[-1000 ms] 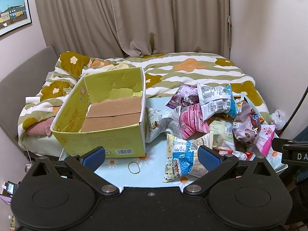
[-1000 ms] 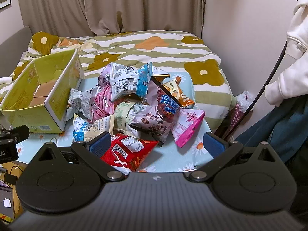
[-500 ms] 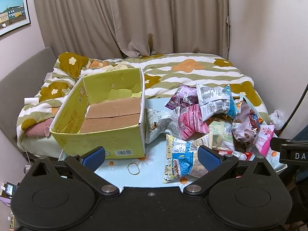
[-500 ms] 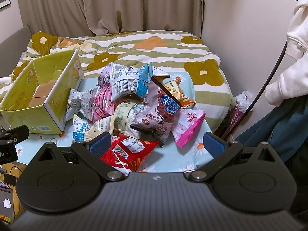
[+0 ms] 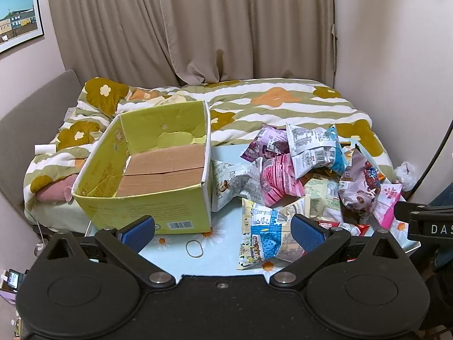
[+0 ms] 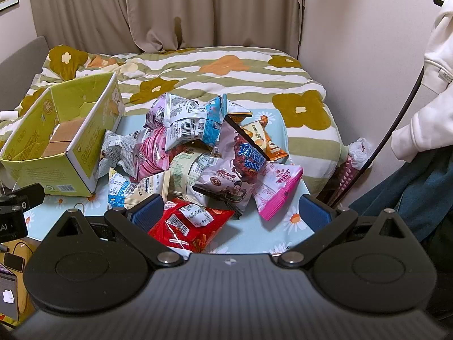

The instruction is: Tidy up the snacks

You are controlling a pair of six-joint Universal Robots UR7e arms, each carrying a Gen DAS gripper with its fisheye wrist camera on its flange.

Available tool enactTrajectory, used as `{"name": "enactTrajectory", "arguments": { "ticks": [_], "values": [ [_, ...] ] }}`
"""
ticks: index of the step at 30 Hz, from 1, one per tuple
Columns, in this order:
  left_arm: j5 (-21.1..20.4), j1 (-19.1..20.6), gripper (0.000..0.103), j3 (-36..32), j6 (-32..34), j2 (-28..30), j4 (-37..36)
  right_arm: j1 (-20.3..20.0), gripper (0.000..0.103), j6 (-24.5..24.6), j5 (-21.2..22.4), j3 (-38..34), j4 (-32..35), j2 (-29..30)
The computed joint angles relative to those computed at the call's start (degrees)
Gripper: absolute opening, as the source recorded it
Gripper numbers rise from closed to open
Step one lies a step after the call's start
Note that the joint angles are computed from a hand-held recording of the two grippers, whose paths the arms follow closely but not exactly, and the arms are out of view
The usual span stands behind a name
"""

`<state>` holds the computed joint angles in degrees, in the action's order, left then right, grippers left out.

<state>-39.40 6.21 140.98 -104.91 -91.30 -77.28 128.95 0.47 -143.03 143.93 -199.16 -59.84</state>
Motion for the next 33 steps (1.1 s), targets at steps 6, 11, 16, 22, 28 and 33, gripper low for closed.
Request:
{"name": "enactTrajectory", "arguments": {
  "ticks": [6, 11, 16, 22, 28, 33],
  "values": [
    [0.31, 0.31, 0.103, -0.37, 0.54, 0.79, -1.02, 0.0, 0.103, -0.28, -0.06, 0.02, -0.15, 0.02],
    [0.98, 0.42, 0.103, -0.3, 1.66, 1.22, -2.63, -0.15, 0.103, -0.58, 0.02, 0.02, 0.17, -0.3],
    [1.65, 2.13, 0.103, 0.61, 5.37, 0.46, -8.2, -1.86, 0.103, -2.27, 1.71, 0.37, 1.86, -2.37],
    [2.71, 7.68, 0.103, 3.54, 14.78, 2.45, -21.26, -6.73, 0.103, -6.84, 5.29, 1.11, 0.34, -0.97],
    [2.87, 16.57, 0.103, 8.23, 34.0, 2.94, -44.98, -13.2, 0.103, -4.67, 13.76, 2.43, -0.32, -0.12],
    [0.35, 26.53, 0.103, 9.85, 53.72, 8.12, -68.17, -16.82, 0.103, 0.01, 18.36, 2.03, 0.41, 1.13]
  ]
}}
